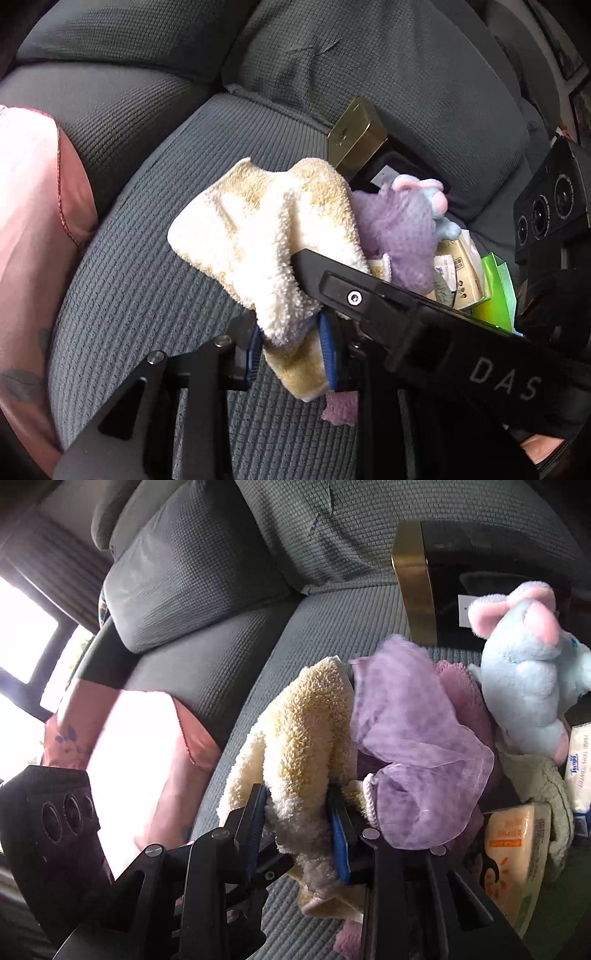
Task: Organize soft objects
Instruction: 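Grasp the cream towel and lilac mesh scrunchie with the right gripper, then carry the towel and scrunchie into the green box and release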
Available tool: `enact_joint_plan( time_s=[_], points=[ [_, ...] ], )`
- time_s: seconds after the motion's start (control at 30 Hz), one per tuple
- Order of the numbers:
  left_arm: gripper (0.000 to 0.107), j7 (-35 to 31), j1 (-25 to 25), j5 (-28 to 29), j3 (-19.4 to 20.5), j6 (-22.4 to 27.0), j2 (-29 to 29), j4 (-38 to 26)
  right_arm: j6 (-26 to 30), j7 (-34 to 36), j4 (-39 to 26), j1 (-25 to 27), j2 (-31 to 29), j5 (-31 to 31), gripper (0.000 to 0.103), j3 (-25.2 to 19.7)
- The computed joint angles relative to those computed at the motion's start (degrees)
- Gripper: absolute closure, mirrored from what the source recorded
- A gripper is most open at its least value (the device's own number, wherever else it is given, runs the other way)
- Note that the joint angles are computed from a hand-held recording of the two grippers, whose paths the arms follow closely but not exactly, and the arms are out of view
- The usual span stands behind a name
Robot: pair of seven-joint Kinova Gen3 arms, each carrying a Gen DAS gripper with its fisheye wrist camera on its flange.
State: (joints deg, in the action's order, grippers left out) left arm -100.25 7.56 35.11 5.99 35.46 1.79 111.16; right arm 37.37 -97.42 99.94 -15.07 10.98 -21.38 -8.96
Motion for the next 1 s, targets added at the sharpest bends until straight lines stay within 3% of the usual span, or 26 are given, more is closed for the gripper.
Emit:
enact_joint_plan(
  time_s=[0.1,0.23,0.4,0.6,1.0],
  points=[
    [0.084,-1.35,0.57,0.50,-0.15,-1.53,-3.40,1.49,-2.59,0.32,2.27,-0.12,-2.98,-0.82,0.068,-0.30],
    [0.084,3.37,2.85,-4.40,2.40,-6.66,-8.13,2.63,-6.18,1.65,5.59,0.97,-8.01,-2.94,0.068,-0.85],
    [0.084,-0.68,9.06,-0.87,-0.41,-9.57,-10.50,3.19,-8.65,-5.96,9.37,-0.80,-16.06,5.57,0.068,0.19],
    [0.084,6.22,12.57,-8.25,4.13,-13.29,-13.48,2.20,-13.10,-7.21,15.79,-1.56,-26.19,6.28,0.068,3.27],
    [0.084,23.67,15.85,-27.57,14.02,-14.41,-8.98,-5.57,-13.43,-8.52,22.24,-0.08,-40.49,8.14,0.068,9.85]
  ],
)
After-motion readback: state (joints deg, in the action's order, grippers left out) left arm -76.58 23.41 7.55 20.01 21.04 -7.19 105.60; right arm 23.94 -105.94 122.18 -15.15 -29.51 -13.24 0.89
